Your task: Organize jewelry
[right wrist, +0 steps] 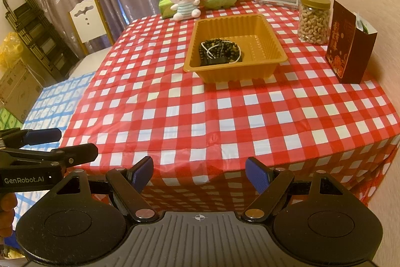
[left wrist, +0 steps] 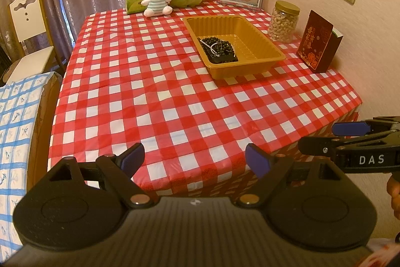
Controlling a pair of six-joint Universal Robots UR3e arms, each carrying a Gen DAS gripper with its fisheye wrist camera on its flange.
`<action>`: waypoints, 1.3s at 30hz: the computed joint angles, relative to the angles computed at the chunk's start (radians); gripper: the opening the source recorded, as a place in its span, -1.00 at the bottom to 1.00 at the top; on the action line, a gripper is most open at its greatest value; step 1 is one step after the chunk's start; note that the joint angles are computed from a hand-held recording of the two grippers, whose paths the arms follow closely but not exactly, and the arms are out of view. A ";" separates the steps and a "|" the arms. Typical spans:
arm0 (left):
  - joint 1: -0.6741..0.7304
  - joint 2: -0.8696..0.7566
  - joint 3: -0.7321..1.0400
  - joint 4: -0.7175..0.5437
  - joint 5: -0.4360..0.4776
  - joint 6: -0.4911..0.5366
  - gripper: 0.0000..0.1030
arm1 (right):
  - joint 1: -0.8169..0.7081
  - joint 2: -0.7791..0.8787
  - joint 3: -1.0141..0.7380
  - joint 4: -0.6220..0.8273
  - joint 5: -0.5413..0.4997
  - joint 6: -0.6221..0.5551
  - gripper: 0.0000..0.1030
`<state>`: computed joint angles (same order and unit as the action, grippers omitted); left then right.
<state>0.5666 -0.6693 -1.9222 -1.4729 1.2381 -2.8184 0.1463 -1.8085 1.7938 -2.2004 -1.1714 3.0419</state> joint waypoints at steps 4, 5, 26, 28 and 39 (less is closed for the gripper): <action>-0.010 -0.008 -0.002 0.013 0.004 -0.006 0.68 | -0.002 0.000 0.000 0.000 0.002 -0.001 0.56; -0.010 -0.012 -0.001 0.017 0.004 -0.006 0.68 | -0.001 0.000 -0.001 0.000 0.001 -0.001 0.56; -0.096 -0.071 -0.003 0.101 0.058 -0.074 0.68 | -0.004 0.015 -0.016 0.001 0.005 0.001 0.56; -0.090 -0.079 -0.001 0.106 0.052 -0.067 0.68 | -0.004 0.016 -0.016 0.000 0.006 0.001 0.56; -0.081 -0.085 -0.001 0.111 0.047 -0.056 0.68 | -0.002 0.018 -0.018 0.000 0.005 0.003 0.56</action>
<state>0.4851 -0.7546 -1.9230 -1.3618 1.2854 -2.8741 0.1447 -1.7902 1.7756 -2.2000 -1.1667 3.0452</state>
